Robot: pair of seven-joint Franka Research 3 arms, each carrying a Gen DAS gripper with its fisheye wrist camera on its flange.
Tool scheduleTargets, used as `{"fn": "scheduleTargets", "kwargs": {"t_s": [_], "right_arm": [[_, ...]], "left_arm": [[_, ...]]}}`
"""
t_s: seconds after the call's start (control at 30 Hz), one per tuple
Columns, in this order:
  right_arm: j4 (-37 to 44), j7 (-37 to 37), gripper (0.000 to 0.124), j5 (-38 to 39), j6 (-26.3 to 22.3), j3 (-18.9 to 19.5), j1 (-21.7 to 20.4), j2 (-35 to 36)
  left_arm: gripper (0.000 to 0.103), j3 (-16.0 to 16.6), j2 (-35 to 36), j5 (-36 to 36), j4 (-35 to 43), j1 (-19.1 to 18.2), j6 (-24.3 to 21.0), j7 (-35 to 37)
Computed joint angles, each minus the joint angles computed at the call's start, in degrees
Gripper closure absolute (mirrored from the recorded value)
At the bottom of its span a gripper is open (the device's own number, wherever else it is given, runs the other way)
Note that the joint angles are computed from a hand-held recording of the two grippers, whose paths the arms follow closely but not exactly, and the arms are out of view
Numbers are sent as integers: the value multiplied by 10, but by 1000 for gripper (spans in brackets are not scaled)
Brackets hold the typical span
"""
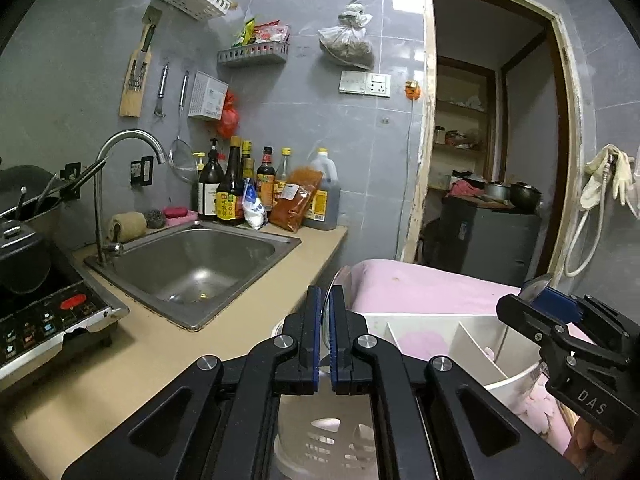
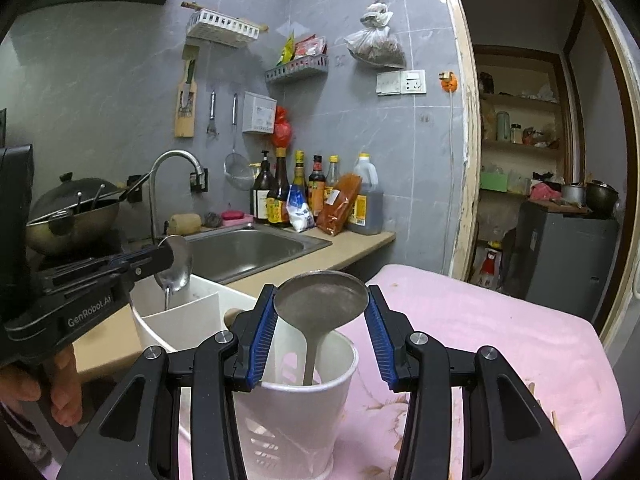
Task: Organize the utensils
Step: 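Carry both spoons to the white caddy and lower them inside, then open both grippers to release the spoons and withdraw toward the pile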
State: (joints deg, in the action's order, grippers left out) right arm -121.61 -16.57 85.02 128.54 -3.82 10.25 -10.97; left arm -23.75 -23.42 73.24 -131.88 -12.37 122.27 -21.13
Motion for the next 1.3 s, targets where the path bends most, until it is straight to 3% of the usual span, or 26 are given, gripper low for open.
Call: {"fn": "scheduleTargets", "kwargs": {"t_s": [0.5, 0.7, 0.87, 1.03, 1.13, 1.3], "right_arm": [[-21, -5, 73, -7, -7, -10, -1, -20], [-18, 0, 72, 5, -25, -15, -7, -18], [-20, 0, 71, 18, -28, -16, -11, -19], [-24, -5, 59, 44, -21, -21, -16, -28], [-28, -10, 52, 62, -17, -27, -21, -37], [-41, -40, 32, 101, -3, -41, -34, -57]], "left_arm": [[95, 1, -36, -15, -20, 11, 73, -20], [79, -8, -45, -2, -25, 18, 79, -40], [73, -12, -51, 0, -23, 20, 77, -42], [58, -30, -44, -2, -4, 20, 41, -28], [39, -42, -32, 7, 12, 17, 13, -25], [18, -65, 4, 49, 49, 2, -48, -7]]}}
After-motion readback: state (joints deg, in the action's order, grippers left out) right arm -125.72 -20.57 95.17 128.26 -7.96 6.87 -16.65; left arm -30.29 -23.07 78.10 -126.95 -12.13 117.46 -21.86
